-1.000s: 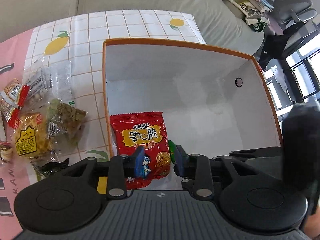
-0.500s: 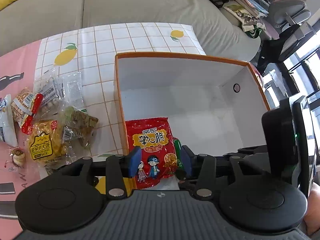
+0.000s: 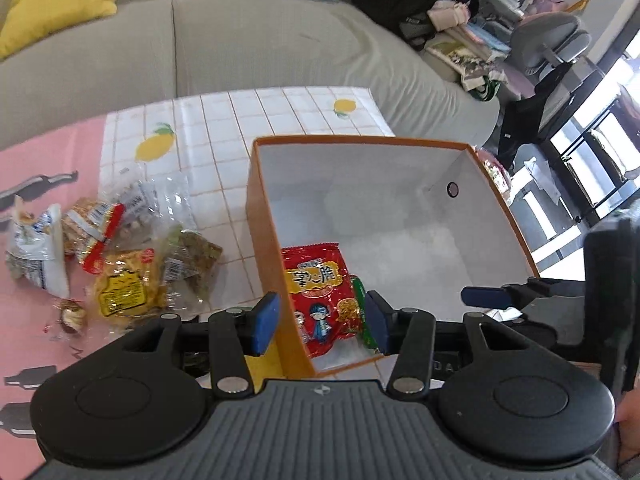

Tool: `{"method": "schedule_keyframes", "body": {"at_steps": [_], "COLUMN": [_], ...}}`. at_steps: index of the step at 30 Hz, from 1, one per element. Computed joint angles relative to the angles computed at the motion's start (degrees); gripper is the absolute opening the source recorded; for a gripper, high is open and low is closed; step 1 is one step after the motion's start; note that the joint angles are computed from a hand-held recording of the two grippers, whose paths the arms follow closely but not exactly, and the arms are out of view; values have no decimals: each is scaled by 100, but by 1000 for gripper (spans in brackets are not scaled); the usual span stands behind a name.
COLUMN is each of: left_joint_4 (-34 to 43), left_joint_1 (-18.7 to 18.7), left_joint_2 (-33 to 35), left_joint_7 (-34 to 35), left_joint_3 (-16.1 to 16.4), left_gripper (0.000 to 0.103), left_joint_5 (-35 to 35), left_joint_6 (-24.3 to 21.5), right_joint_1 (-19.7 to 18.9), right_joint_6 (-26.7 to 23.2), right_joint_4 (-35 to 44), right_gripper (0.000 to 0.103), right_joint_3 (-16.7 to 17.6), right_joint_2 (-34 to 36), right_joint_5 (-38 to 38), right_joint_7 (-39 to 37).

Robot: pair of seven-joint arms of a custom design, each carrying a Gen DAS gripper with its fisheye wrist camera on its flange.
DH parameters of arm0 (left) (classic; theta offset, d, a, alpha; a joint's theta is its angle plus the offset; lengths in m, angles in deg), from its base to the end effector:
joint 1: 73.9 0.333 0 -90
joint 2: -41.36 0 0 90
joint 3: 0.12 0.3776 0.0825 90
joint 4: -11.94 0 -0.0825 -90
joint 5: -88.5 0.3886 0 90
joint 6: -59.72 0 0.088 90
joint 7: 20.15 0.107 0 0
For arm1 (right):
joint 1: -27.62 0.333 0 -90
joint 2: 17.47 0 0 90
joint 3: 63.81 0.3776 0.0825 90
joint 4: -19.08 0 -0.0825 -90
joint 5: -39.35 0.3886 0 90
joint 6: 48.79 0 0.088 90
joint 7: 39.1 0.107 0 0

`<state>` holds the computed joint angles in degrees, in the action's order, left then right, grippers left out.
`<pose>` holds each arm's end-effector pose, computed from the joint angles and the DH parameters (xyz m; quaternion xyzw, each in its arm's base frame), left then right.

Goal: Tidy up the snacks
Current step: 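Lift both tools out of the box and back toward the snack pile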

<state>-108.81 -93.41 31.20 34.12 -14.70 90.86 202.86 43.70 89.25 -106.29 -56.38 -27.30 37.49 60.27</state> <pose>0.4419 -0.3119 0.6136 -0.6768 0.6810 -0.2661 0.0862 0.4804 0.2132 0.5601 -0.7802 0.5941 -0.1139 0.1591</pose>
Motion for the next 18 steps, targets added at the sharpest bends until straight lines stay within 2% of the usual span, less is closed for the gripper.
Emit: {"method": "schedule_keyframes", "body": {"at_steps": [7,12,18], "left_joint_4": [-738,-1189,-1723], "left_joint_1": [48,126,186], "left_joint_2": [-743,-1246,-1854], "left_joint_7": [-321,-608,-946], "left_joint_3": [-78,-134,-159], "left_gripper": [58,58,61], "left_joint_5": [483,881,1187], "left_joint_6": [312,439,560], "right_joint_1": [-68,-494,-725], "right_joint_6": [1193,1916,2328], "right_joint_4": [-914,-1408,-1791], "right_gripper": [74,74,75], "right_joint_3": [356,931,1375], "right_joint_2": [-759,-1191,-1639], "right_joint_5": [-342,-913,-1074], "right_joint_7": [655,1680,2462]}}
